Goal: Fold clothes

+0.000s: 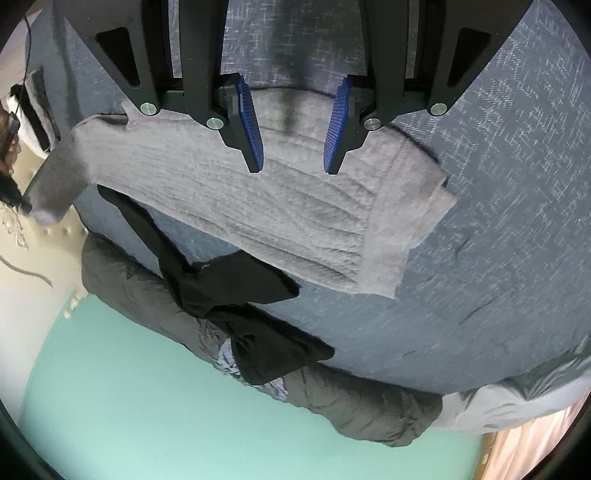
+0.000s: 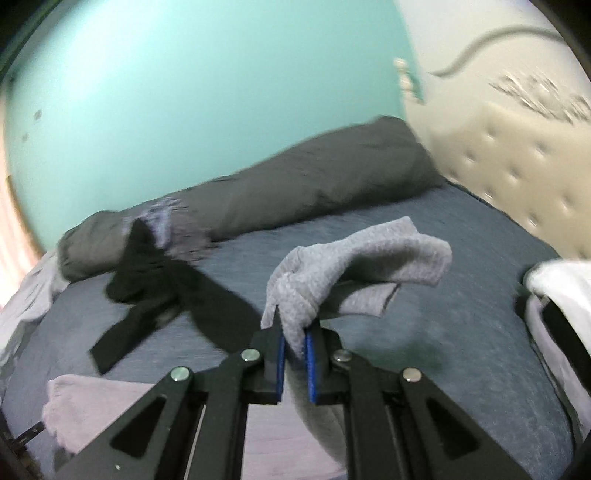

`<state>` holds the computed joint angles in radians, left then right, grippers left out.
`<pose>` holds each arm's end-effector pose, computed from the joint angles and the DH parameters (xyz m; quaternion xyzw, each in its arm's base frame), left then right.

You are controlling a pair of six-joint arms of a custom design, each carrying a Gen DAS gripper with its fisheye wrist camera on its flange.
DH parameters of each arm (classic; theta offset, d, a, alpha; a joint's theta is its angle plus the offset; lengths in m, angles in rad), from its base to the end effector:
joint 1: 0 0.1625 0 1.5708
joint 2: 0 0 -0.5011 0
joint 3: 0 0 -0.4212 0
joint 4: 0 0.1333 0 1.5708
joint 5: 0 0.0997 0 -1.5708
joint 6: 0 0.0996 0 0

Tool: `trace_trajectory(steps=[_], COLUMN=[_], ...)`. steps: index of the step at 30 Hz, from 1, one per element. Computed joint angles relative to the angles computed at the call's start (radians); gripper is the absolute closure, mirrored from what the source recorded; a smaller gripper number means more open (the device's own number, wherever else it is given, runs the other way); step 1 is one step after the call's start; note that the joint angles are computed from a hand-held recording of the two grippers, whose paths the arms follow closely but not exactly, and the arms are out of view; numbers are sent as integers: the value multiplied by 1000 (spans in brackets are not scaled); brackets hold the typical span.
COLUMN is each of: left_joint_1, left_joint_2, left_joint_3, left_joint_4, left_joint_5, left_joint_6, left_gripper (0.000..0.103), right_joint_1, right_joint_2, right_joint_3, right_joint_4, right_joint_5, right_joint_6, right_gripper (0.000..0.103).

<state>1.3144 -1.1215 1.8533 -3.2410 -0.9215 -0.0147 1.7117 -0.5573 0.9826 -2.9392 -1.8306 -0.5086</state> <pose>0.0214 -0.6816 0.3659 -0.0413 0.8566 -0.4631 0.2240 0.2394 -0.9209 0.2779 0.2261 -0.8560 0.4218 0.1958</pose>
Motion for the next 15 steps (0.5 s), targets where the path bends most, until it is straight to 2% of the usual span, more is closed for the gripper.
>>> trace_trajectory(steps=[9, 15], left_joint_1=[7, 13], left_joint_2=[-28, -47], left_joint_3=[34, 48], left_joint_4=[13, 33], left_joint_5=[1, -32], left_joint_6=[-6, -6], left_gripper=[66, 66], right_joint_1=[154, 219], right_joint_2=[123, 229], right_joint_3=[-52, -104], right_joint_4=[57, 128], right_joint_5=[-93, -86], right_joint_6=[-95, -61], right_gripper=[95, 95])
